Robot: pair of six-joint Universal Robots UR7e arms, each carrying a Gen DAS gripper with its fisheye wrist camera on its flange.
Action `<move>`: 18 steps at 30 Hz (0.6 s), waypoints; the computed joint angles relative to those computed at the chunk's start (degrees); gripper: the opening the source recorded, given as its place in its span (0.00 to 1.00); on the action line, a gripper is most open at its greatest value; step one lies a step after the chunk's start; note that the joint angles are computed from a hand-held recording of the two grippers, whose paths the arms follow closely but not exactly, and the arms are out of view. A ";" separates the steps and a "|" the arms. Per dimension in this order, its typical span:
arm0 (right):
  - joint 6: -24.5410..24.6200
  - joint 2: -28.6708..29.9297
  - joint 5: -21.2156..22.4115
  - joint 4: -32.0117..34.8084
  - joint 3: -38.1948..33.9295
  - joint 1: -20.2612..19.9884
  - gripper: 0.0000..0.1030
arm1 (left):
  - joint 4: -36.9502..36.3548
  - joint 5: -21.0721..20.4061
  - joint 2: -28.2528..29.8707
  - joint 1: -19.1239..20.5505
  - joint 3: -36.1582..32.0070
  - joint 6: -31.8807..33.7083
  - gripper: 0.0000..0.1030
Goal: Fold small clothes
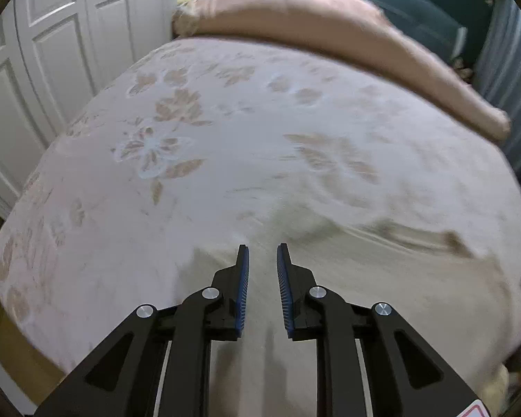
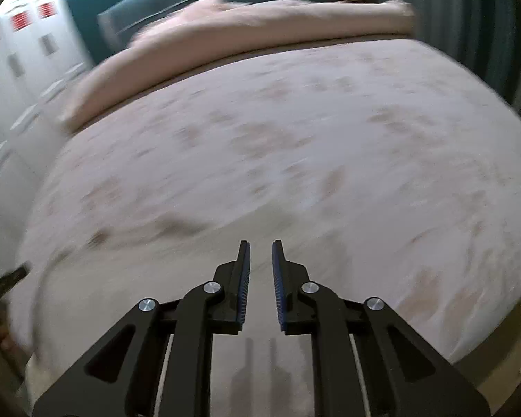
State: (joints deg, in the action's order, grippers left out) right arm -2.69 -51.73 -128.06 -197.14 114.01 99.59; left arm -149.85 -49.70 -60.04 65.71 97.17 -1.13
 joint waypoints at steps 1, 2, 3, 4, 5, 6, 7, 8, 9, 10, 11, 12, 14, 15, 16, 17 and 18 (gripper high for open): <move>0.50 0.52 2.40 2.14 0.93 1.54 0.13 | 0.50 -2.60 -1.73 -0.94 2.14 -1.01 0.17; 0.52 1.31 4.05 3.68 1.11 2.41 0.13 | 0.98 -4.50 -2.94 -1.83 4.09 -1.74 0.17; 0.57 2.56 5.68 5.38 1.05 3.42 0.13 | 1.79 -6.37 -3.83 -2.66 6.00 -2.34 0.17; 0.66 3.91 7.23 7.23 0.79 4.28 0.13 | 3.11 -7.90 -4.48 -3.44 7.65 -3.05 0.17; 0.82 5.57 9.62 9.49 0.54 5.01 0.13 | 5.09 -9.48 -4.96 -4.18 9.62 -4.05 0.17; 0.77 6.84 10.48 10.62 0.30 5.41 0.12 | 6.28 -10.12 -5.05 -4.65 11.21 -5.05 0.17; 0.66 8.27 10.46 11.85 0.07 5.72 0.12 | 7.42 -10.37 -4.95 -4.83 12.36 -5.99 0.17; 0.61 8.85 10.05 12.44 0.16 5.60 0.12 | 9.77 -10.34 -4.77 -4.67 13.12 -7.70 0.17; 0.55 8.94 9.33 12.30 0.71 5.21 0.08 | 10.41 -10.33 -5.02 -4.36 13.98 -8.48 0.17; 0.88 8.49 8.73 11.67 1.78 4.77 0.08 | 10.20 -9.79 -5.56 -4.29 14.83 -8.51 0.17; 2.16 6.59 7.66 10.75 3.89 3.57 0.07 | 10.30 -8.80 -6.41 -4.07 15.56 -8.42 0.17; 2.99 4.72 7.03 9.75 5.99 2.79 0.07 | 10.44 -7.88 -6.88 -3.73 15.64 -8.38 0.17; 6.53 0.18 4.15 8.56 10.19 0.76 0.06 | 11.25 -4.39 -9.03 -3.33 16.72 -9.95 0.17; 8.14 -2.01 2.54 8.11 12.21 -0.58 0.07 | 11.87 -3.25 -9.94 -2.67 17.02 -10.98 0.17; 9.65 -3.52 -0.59 7.97 13.70 -1.47 0.07 | 12.65 -2.74 -10.93 -1.89 17.44 -12.37 0.17; 10.43 -5.68 -3.06 7.75 15.91 -3.38 0.04 | 13.15 -3.29 -11.84 -1.26 17.62 -13.06 0.16; 11.11 -7.24 -3.13 8.26 17.00 -4.42 0.00 | 12.88 -4.25 -12.45 -0.58 18.02 -13.47 0.14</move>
State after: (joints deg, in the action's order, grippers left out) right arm 8.41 -58.97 -131.19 -188.87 131.00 95.18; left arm -136.97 -53.95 -72.49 65.13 115.19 -14.61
